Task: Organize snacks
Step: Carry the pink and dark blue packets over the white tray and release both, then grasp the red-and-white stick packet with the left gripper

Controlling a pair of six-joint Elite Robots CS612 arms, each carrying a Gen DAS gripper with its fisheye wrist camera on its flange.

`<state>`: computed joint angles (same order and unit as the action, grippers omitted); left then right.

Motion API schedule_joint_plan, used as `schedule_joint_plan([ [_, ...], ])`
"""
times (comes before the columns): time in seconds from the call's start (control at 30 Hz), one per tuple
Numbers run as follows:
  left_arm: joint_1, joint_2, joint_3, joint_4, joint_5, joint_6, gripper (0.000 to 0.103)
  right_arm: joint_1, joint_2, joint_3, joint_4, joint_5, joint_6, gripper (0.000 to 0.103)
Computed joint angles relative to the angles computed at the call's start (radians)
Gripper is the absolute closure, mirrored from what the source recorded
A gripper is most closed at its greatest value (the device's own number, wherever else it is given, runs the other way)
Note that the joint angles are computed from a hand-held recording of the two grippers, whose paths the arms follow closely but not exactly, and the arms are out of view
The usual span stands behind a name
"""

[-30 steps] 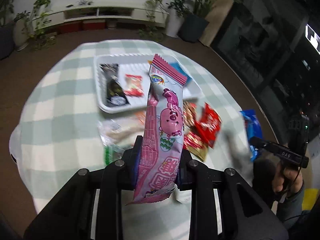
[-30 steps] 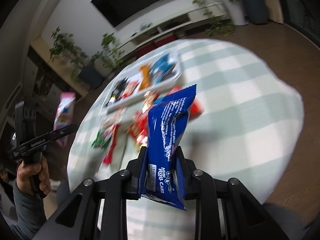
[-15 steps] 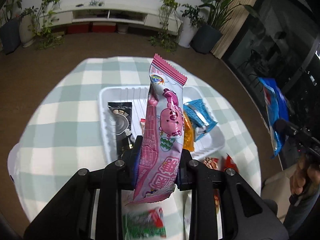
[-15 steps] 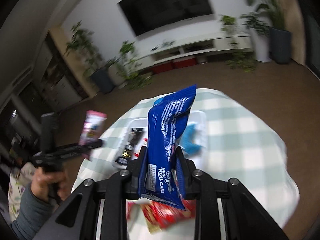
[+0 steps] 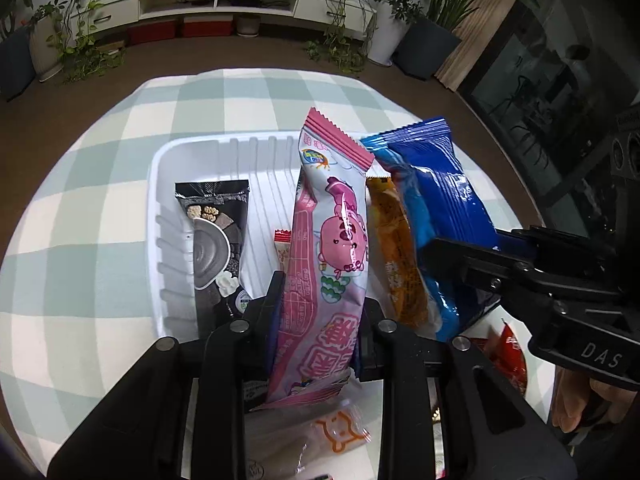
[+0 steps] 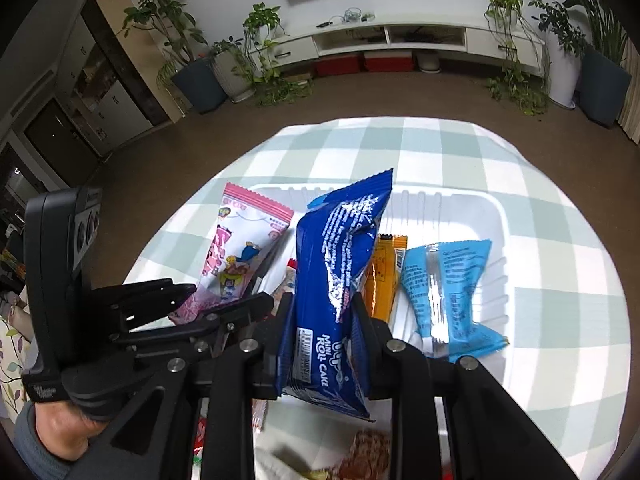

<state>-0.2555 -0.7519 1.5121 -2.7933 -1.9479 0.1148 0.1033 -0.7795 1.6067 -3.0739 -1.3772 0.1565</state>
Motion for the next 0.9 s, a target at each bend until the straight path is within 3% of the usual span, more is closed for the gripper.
schedule_joint_plan([
  [0.37,-0.013,0.040,-0.036,0.020,0.040,0.008,0.078,0.011,0.038,-0.059,0.081,-0.052,0.005,0.075],
  [0.9,-0.013,0.030,-0.022,0.016,0.043,0.025,0.074,0.011,0.046,-0.059,0.082,-0.082,0.015,0.069],
])
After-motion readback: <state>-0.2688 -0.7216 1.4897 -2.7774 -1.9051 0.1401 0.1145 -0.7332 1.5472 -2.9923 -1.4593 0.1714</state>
